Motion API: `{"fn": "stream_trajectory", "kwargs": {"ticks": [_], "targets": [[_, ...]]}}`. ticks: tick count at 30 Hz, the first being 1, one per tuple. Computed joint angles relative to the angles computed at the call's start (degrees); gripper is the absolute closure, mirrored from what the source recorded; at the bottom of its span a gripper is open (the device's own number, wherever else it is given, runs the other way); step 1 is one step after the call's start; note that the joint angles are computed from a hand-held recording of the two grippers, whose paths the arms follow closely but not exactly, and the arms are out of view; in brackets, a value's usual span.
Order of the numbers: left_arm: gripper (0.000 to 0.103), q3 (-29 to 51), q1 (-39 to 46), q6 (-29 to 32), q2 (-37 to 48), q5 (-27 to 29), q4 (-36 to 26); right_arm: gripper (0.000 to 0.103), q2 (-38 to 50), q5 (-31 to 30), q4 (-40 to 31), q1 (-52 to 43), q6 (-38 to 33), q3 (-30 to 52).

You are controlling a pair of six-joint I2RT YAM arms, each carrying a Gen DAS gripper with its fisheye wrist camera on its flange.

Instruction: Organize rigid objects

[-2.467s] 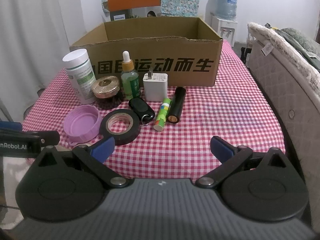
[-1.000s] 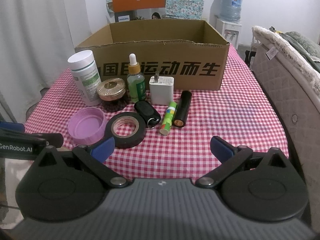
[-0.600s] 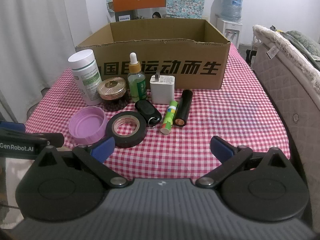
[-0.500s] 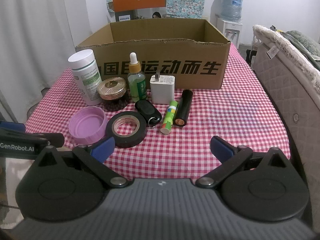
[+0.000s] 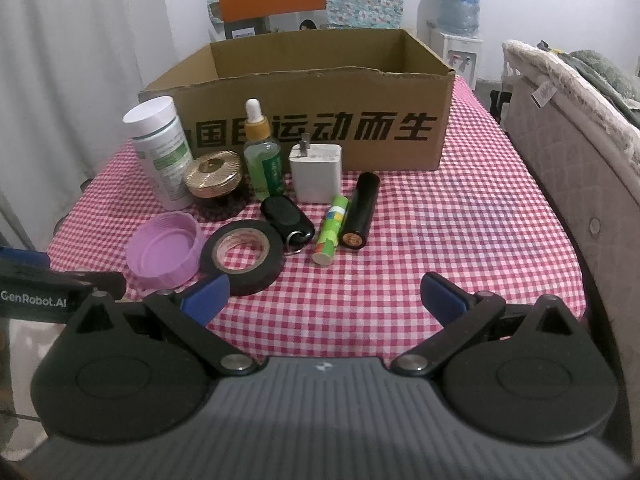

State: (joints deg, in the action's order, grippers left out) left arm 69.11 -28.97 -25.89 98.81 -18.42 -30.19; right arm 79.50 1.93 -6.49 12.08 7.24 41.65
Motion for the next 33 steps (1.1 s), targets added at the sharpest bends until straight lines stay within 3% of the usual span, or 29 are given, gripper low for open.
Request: {"fn": "stream_trajectory", "kwargs": {"ticks": [5, 11, 14, 17, 22, 27, 31, 33], "targets": [[0.000, 0.14, 0.31, 3.88, 0.72, 2.15, 4.13, 0.001, 1.19, -1.03, 2.51, -3.81, -1.38, 0.14], [0.003, -3.10, 0.99, 10.94, 0.16, 8.69, 16.94, 0.001, 4.09, -2.83, 5.16, -9.61, -1.64, 2.26], [0.004, -1.42, 0.85, 14.16, 1.66, 12.47, 19.72, 0.001, 5.82, -6.14, 5.75, -12.02, -2.42, 4.21], [0.010, 2.70, -0.34, 18.15, 4.79, 14.74, 19.57, 0.001, 8.72, -11.24, 5.68, -13.67, -2.84, 7.48], [0.032, 9.94, -2.76, 23.36, 10.83, 17.50, 17.38, 0.007, 16.90, -15.84, 2.36, -14.17, -4.80, 16.07], [0.042, 15.26, -3.65, 26.14, 15.57, 19.85, 14.86, 0.042, 25.28, -18.10, -5.17, -14.19, -7.55, 26.64], [0.047, 18.69, -3.55, 27.03, 18.76, 21.63, 13.85, 0.059, 30.96, -20.01, -11.45, -14.26, -9.91, 34.04], [0.048, 19.87, -3.60, 27.22, 19.84, 22.38, 13.45, 0.078, 33.12, -20.93, -13.78, -14.37, -10.46, 36.62]]}}
